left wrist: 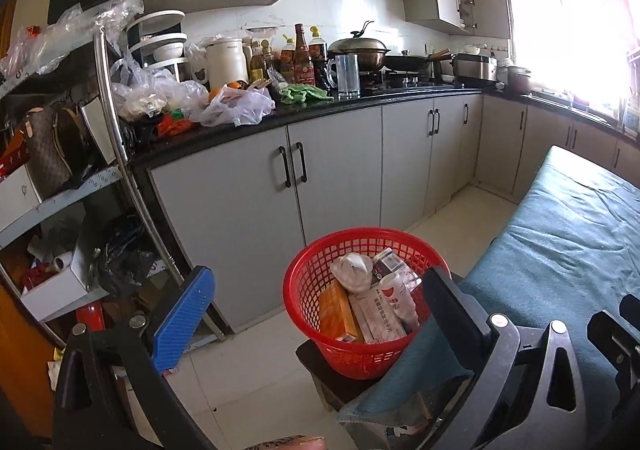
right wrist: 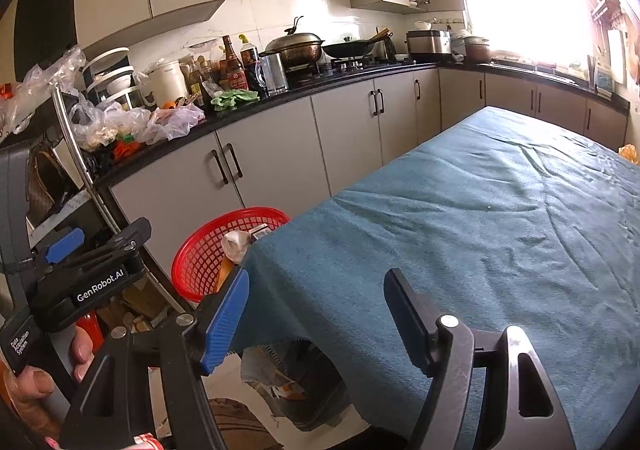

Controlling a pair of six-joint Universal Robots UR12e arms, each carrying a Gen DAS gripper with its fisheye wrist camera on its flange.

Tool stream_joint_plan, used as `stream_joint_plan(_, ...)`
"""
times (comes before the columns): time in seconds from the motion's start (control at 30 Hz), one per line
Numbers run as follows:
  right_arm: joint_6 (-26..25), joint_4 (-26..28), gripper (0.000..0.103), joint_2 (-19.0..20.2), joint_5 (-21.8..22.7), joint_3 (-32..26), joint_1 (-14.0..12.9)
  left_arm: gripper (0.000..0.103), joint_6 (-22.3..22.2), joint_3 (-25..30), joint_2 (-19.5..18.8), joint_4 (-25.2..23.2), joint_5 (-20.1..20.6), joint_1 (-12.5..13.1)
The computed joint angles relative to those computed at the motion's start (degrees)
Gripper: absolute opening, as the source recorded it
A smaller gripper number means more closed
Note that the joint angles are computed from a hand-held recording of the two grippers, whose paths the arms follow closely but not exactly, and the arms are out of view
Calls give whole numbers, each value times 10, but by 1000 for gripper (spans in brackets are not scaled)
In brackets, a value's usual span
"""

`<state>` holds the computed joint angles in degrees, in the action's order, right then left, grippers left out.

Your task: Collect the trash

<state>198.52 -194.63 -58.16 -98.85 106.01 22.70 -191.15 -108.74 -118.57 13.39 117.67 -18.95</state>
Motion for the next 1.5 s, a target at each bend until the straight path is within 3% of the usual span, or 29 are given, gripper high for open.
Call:
stream_joint_plan(1.27,-12,5,77,5,-9,-3,4,103,-18,-3,4,-34,-21,9)
stream_joint_plan(1.5,-22,2,77,8,-28,-5,7,103,-18,-3,3,-33,-19,9)
